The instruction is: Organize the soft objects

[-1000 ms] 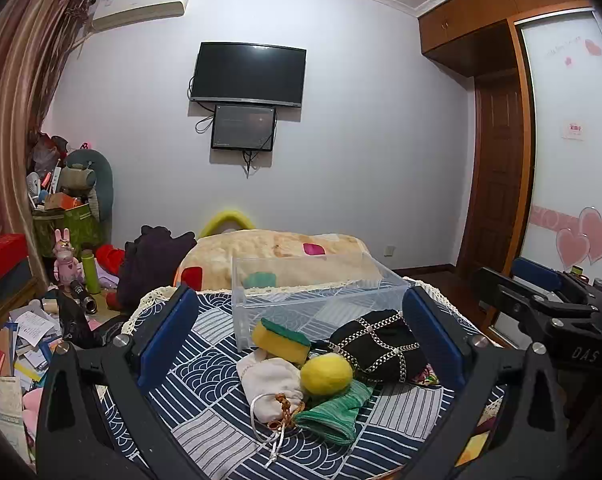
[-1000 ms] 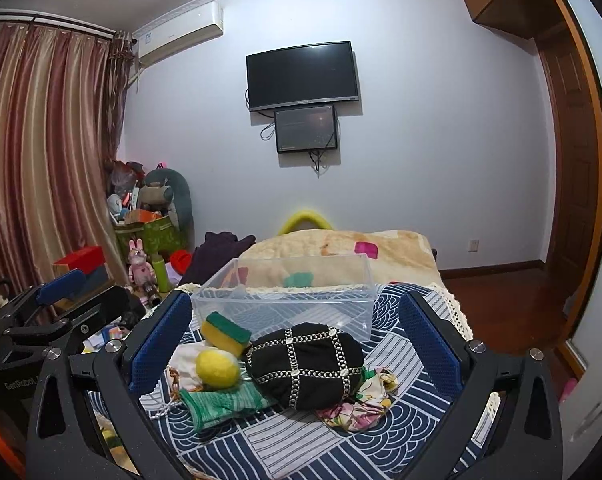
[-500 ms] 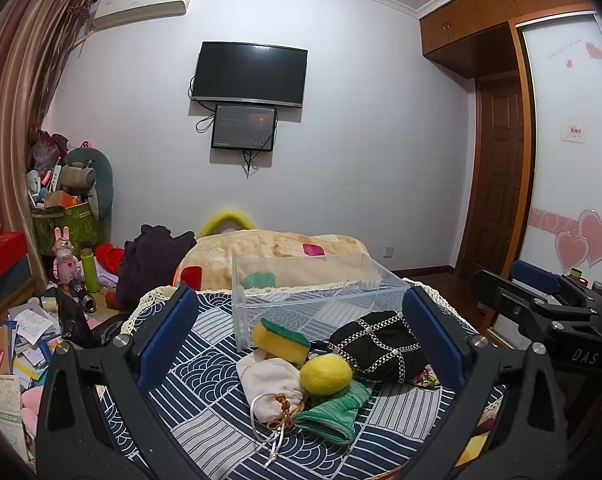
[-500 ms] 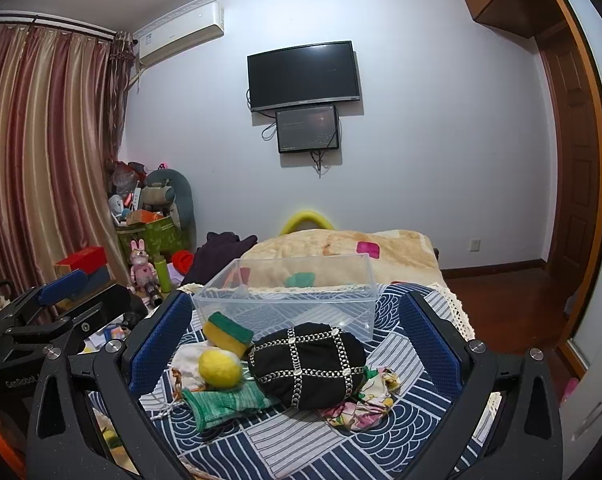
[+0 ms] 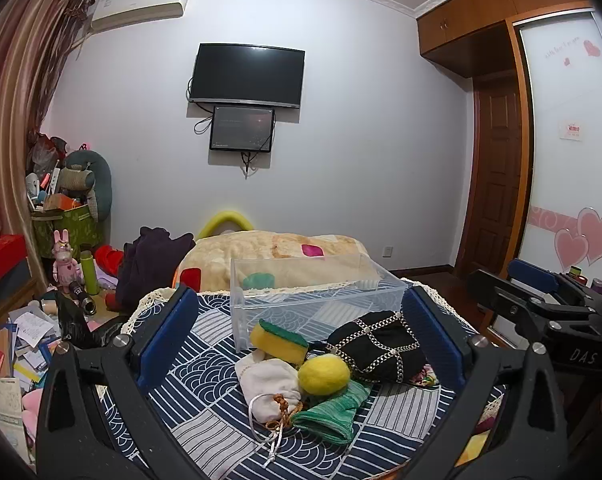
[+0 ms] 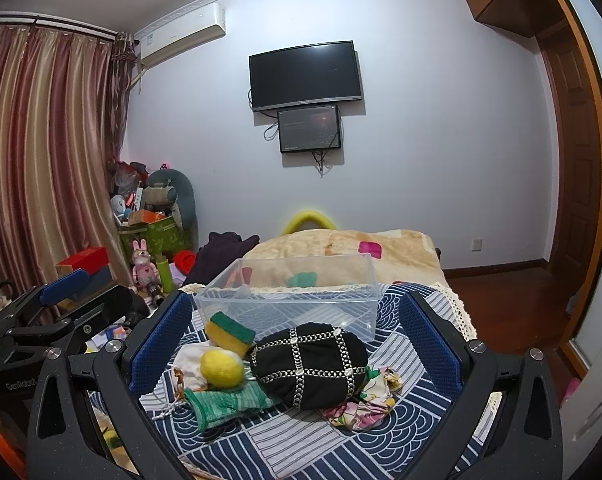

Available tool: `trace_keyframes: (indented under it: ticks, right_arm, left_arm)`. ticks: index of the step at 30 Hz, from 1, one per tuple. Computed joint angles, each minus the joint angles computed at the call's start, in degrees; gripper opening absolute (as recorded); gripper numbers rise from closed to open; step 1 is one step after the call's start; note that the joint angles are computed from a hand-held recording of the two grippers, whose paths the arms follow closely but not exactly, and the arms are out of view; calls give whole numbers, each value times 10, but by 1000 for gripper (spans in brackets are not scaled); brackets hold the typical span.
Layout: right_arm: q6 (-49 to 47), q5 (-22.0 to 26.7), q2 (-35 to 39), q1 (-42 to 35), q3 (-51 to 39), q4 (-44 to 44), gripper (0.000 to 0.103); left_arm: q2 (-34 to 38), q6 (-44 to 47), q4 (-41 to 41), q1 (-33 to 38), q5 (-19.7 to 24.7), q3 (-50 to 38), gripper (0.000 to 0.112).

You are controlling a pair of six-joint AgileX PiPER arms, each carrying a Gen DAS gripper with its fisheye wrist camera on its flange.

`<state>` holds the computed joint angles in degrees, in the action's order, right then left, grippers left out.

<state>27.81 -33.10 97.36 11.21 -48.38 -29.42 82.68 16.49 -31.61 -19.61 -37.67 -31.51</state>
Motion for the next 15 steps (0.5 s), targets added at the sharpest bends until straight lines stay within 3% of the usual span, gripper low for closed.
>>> trace_keyframes:
  ticks: [7,12,15]
  right_arm:
    - [3,-2,2,-1,0,-2,103]
    - [1,9,10,1,-8,1,103]
    - [48,28,28,-6,-31,-41,103]
  left_arm:
    - [3,-8,8,6,7,-4,103]
    - [41,-21,17,39,77,-46,103]
    - [71,-21,18,57,111,-70,103]
